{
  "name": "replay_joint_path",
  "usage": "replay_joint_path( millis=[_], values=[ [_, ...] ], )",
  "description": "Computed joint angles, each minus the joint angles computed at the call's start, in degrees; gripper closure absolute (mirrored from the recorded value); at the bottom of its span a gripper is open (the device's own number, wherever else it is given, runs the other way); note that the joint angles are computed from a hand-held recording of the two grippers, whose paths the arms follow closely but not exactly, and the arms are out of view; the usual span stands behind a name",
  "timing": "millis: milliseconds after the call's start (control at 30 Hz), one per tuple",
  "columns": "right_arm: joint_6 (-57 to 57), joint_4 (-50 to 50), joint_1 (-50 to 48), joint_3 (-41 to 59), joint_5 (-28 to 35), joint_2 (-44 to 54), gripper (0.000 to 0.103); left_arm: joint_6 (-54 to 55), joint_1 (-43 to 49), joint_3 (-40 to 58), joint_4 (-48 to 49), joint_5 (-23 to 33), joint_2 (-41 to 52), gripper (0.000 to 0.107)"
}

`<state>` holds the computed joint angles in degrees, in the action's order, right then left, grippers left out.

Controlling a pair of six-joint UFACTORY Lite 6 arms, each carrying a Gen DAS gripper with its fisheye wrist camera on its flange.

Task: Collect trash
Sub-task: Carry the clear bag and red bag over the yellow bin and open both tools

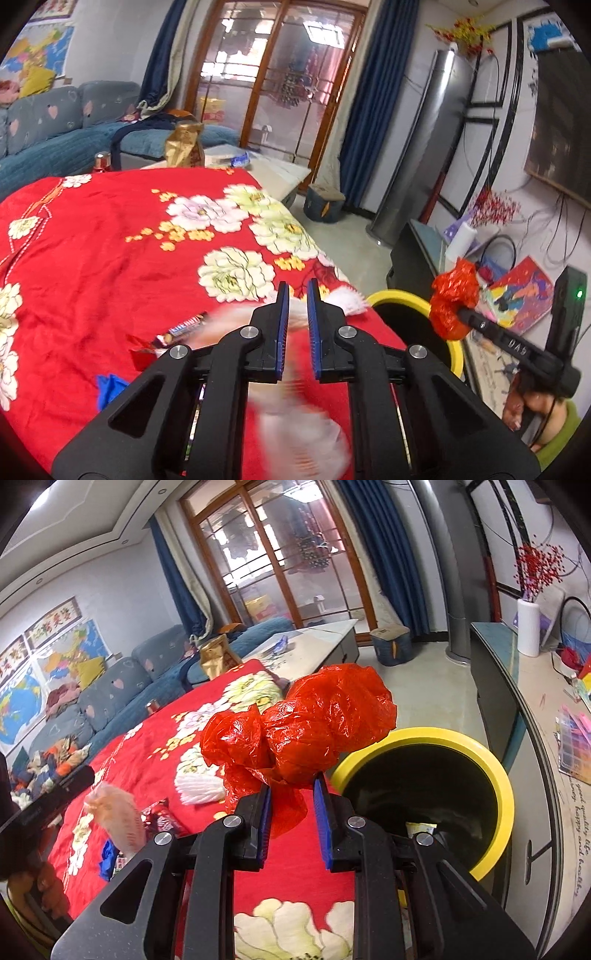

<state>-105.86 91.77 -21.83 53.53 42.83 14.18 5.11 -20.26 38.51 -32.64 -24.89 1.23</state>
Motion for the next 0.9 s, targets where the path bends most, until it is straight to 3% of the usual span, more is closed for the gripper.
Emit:
replay_joint_path(
  millis=[267, 400, 433, 467, 533, 700, 900],
  values=[
    [0.8, -0.4, -1.2, 2.1, 0.2, 3.0, 0.083, 1.2, -4.2, 7.4, -1.4, 0.5, 9.7, 0.107],
    [1.3, -0.7, -2.0, 3.2, 0.7, 4.4, 0.083, 1.2, -4.8, 6.0, -2.1, -0.3, 8.1, 0.106],
    [1.2, -0.6, -2.1, 3.3, 0.8, 4.7, 0.083, 2.8, -4.8, 5.2, -3.9, -0.4, 7.2, 0.1],
    [1.2, -0.6, -2.0, 3.4, 0.7, 4.9, 0.083, 4.4, -4.5, 4.6, -6.1, 0.1, 6.6, 0.087],
    [1.4, -0.6, -1.9, 3.6, 0.7, 5.5, 0.083, 4.4, -3.7, 2.8, -7.5, 0.9, 5.1, 0.076],
    [2.1, -0.9, -1.9, 4.6, 0.4, 7.1, 0.083, 7.8, -3.9, -2.8, -13.8, 0.6, 2.4, 0.064],
    [1.1, 0.0, -2.8, 6.9, 0.5, 9.9, 0.083, -5.8, -3.1, -7.3, -4.1, 2.9, 3.7, 0.058]
  ],
)
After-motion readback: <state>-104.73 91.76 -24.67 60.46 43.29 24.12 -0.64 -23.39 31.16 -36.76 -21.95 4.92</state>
